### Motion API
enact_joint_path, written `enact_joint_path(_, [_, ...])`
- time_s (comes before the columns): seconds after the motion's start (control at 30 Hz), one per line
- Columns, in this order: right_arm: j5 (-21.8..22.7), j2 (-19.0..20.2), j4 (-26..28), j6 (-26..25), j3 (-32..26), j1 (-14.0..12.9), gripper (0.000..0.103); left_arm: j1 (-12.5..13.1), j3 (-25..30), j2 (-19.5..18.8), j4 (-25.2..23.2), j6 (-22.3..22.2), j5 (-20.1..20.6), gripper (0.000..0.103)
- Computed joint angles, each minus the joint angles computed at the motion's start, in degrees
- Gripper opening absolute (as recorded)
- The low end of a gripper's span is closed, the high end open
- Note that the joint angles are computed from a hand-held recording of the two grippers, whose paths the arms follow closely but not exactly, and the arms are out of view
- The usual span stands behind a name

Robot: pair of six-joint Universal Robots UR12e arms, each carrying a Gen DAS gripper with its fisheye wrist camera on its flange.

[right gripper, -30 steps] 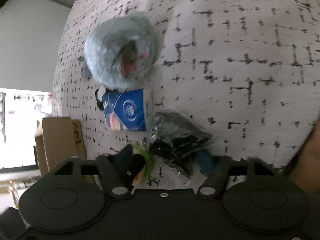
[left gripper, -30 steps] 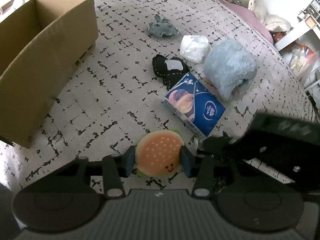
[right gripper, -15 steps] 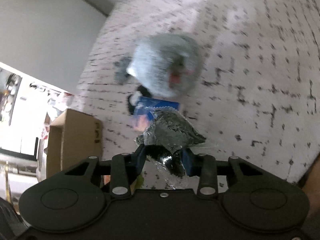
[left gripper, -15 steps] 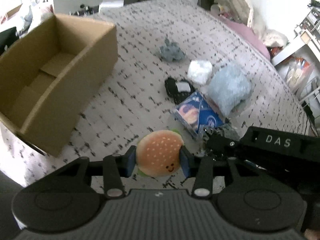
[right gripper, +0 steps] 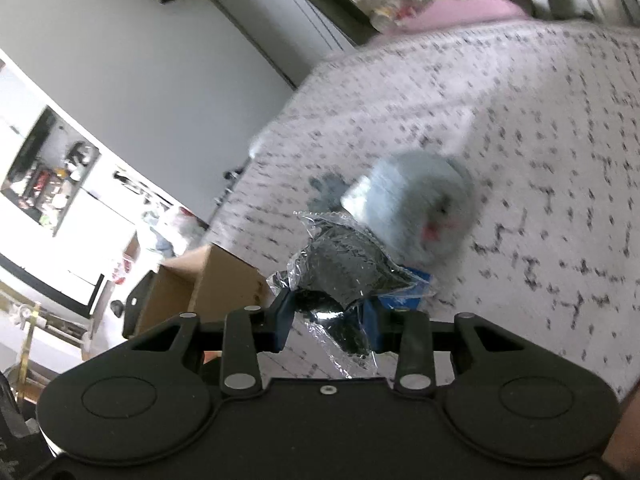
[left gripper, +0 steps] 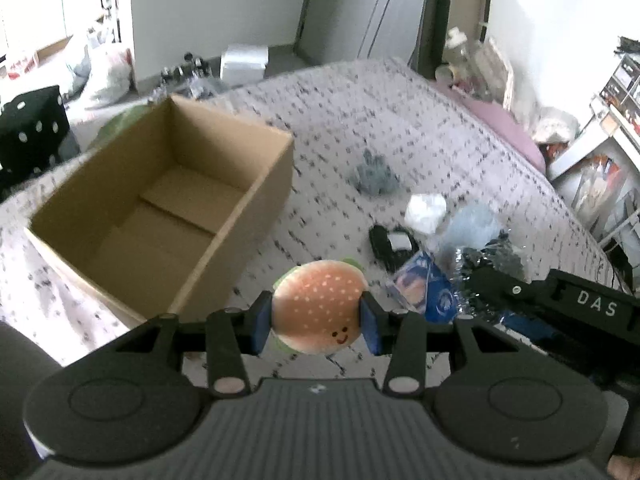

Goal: Organize soft objects
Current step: 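Carry burger plush in left gripper and bagged item in right gripper to box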

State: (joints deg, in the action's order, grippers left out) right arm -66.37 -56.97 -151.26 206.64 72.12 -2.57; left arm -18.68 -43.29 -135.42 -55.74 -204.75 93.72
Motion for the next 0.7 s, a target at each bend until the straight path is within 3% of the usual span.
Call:
enact_joint_path(0.27, [0.83, 1.17, -3.78, -2.53, -1.58, 0.53, 0.035, 0.63, -0.59, 0.83, 1.67, 0.62, 1.66, 0.044])
enact_joint_path(0.7, [3.41, 3.68, -4.82, -9.40, -6.04, 1.92, 0.035, 1.71, 1.37, 0.04, 2.08, 1.21, 3.41, 0.044])
